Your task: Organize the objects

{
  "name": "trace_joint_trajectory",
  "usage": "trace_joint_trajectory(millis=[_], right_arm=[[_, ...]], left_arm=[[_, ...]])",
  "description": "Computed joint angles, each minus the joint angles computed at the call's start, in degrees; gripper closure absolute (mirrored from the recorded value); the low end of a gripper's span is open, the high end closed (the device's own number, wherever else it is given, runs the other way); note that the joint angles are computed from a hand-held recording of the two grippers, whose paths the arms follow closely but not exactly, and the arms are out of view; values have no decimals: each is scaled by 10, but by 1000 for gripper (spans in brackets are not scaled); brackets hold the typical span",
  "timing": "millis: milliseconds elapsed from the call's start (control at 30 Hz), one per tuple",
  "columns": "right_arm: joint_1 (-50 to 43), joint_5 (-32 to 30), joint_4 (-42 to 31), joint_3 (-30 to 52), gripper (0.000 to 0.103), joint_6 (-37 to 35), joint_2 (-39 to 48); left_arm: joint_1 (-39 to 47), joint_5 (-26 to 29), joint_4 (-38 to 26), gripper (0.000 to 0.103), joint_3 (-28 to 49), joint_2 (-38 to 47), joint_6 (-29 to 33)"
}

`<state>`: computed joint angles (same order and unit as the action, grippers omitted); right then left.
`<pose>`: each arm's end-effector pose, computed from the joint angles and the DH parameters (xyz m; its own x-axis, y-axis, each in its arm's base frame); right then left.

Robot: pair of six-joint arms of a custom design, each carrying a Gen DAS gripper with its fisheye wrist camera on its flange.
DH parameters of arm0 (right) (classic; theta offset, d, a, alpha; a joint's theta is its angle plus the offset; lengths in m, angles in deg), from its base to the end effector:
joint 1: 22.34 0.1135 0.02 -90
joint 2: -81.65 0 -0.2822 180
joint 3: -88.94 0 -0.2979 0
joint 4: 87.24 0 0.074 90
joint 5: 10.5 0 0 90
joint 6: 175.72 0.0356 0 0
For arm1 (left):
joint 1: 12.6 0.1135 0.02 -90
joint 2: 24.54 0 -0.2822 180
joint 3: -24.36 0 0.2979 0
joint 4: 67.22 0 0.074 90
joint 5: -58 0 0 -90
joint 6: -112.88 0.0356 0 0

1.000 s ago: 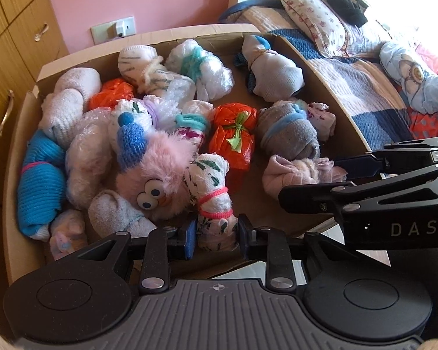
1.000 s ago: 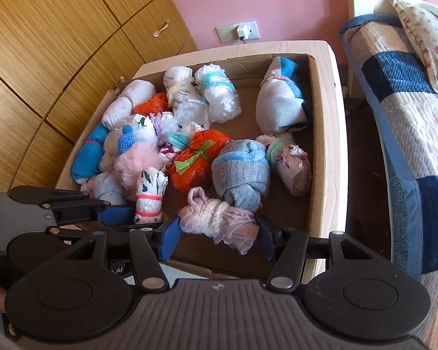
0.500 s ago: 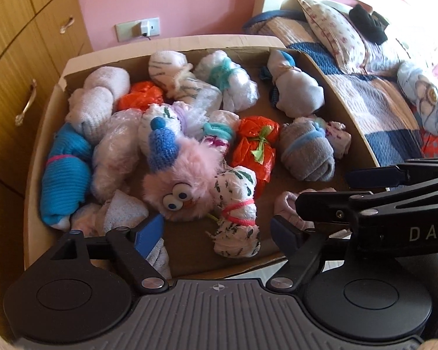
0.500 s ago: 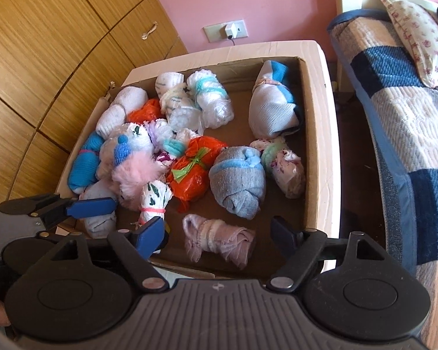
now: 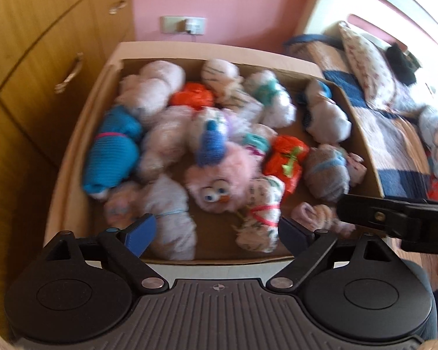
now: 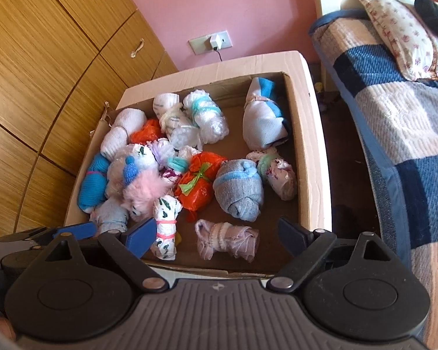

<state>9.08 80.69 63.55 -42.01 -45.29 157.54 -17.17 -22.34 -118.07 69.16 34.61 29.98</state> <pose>0.2378 0.1444 0.1618 -0.8704 0.2281 -0.4363 0.0699 0.9345 0.3491 0.2085 -0.0227 0.1829 -0.8796 0.1925 -0.4351 0.2594 0.9606 -0.0993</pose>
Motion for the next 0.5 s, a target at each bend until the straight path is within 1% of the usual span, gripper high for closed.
trace_joint_trajectory(millis=[267,333,400,500], right_arm=[[39,36,-11,0,14,16,-19],[53,49,-14,-1,13,15,-26],[67,62,-16,-5,13,14,-33],[83,73,-18,-9,13,17,-41]], left_arm=[[39,-6,-28,9,7,-33,10],[45,-6,-35,4,6,-51,10],[40,-18,-36,1,3,-69,6],[35,-24,-47,1,8,-76,5]])
